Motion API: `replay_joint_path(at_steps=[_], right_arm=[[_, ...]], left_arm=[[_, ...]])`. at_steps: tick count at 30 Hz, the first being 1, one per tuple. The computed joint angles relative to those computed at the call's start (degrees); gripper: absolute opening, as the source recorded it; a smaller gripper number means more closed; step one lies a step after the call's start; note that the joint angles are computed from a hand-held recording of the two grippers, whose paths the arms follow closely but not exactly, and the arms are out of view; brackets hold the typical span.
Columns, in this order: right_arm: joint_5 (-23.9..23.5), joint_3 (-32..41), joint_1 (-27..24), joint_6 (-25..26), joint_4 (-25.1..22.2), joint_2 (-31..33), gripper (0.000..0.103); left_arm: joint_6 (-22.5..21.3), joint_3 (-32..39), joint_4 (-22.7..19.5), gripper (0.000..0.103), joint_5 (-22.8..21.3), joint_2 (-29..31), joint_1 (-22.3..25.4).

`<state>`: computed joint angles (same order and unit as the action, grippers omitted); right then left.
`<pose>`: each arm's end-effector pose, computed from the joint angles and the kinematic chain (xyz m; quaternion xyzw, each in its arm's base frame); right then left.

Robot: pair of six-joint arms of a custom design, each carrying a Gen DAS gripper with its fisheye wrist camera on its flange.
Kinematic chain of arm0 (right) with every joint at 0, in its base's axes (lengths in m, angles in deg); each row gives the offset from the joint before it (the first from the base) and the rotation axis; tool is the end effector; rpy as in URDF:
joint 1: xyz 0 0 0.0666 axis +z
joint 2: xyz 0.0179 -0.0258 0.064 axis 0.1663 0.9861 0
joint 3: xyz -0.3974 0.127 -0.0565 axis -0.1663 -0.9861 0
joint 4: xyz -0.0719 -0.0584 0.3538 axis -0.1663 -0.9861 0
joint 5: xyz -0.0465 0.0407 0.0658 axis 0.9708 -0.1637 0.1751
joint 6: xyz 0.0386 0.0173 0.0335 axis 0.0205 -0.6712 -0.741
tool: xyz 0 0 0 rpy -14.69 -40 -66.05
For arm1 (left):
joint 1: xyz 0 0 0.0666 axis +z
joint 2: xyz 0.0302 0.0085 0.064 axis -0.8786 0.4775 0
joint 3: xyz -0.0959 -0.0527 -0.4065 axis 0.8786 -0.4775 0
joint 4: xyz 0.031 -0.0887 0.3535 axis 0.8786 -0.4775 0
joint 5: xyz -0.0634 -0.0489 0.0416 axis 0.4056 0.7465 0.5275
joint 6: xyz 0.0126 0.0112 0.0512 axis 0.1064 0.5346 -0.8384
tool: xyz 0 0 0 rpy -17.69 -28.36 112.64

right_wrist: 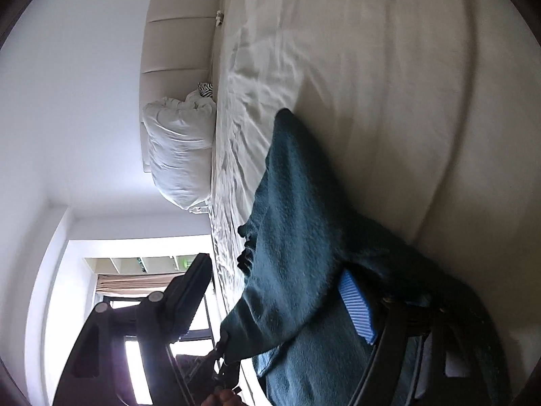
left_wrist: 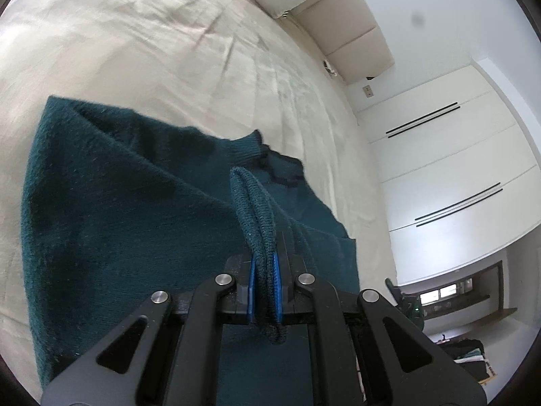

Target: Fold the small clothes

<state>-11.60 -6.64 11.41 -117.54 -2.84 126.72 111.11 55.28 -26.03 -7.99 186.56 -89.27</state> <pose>0.5987 0.0472 0.2405 0.2086 0.7967 0.5478 0.1471 0.4914 -0.2606 0.2744 -0.2941 0.8388 -0.3444 0.3022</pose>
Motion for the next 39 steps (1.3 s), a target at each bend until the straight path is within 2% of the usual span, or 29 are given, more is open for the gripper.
replay_joint_path(at_steps=[3,8,11,13,17,22,27,30,33,35,37,39], right_arm=[[1.4,1.4,0.2,2.4,-1.7,1.0,0.076],[0.9,0.6,0.0,2.3,1.2,1.2,0.075],[1.3,0.7,0.1,3.6,0.6,1.1,0.075],[2.1,1.3,0.3,6.8,-1.8,1.0,0.075],[3.4,2.6,0.8,9.6,-4.8,1.4,0.075],[4.2,5.3,1.5,15.2,-12.2,1.6,0.076],[2.2,3.9,0.5,17.6,-14.9,-0.1,0.076],[0.4,3.7,-0.3,20.1,-21.1,-1.8,0.077],[-0.4,3.3,-1.0,20.4,-20.6,-3.9,0.077],[1.2,4.4,-0.9,21.3,-19.9,-4.5,0.077],[2.4,7.6,-0.6,23.8,-21.5,-3.6,0.077],[0.9,11.7,-0.1,25.4,-24.0,-1.1,0.077]], left_arm=[[1.2,-1.9,1.3,0.007,-0.1,0.2,0.2],[3.0,-4.6,3.5,0.007,0.2,0.9,0.4],[3.6,-6.7,6.3,0.007,0.1,0.8,0.5],[3.4,-7.3,7.0,0.007,0.0,0.6,0.6],[2.8,-7.1,6.8,0.007,-0.2,0.6,0.5],[3.0,-7.4,6.9,0.007,-0.5,0.6,0.4],[2.2,-7.1,6.0,0.007,-1.3,0.7,-0.1],[2.1,-7.1,6.2,0.007,-1.2,0.9,0.0],[2.2,-7.0,6.2,0.007,-1.4,1.1,0.0],[2.8,-7.2,6.4,0.008,-1.4,1.1,0.1],[3.0,-7.0,6.1,0.008,-1.1,1.2,0.3],[2.7,-6.3,5.0,0.008,-0.6,1.3,0.5]])
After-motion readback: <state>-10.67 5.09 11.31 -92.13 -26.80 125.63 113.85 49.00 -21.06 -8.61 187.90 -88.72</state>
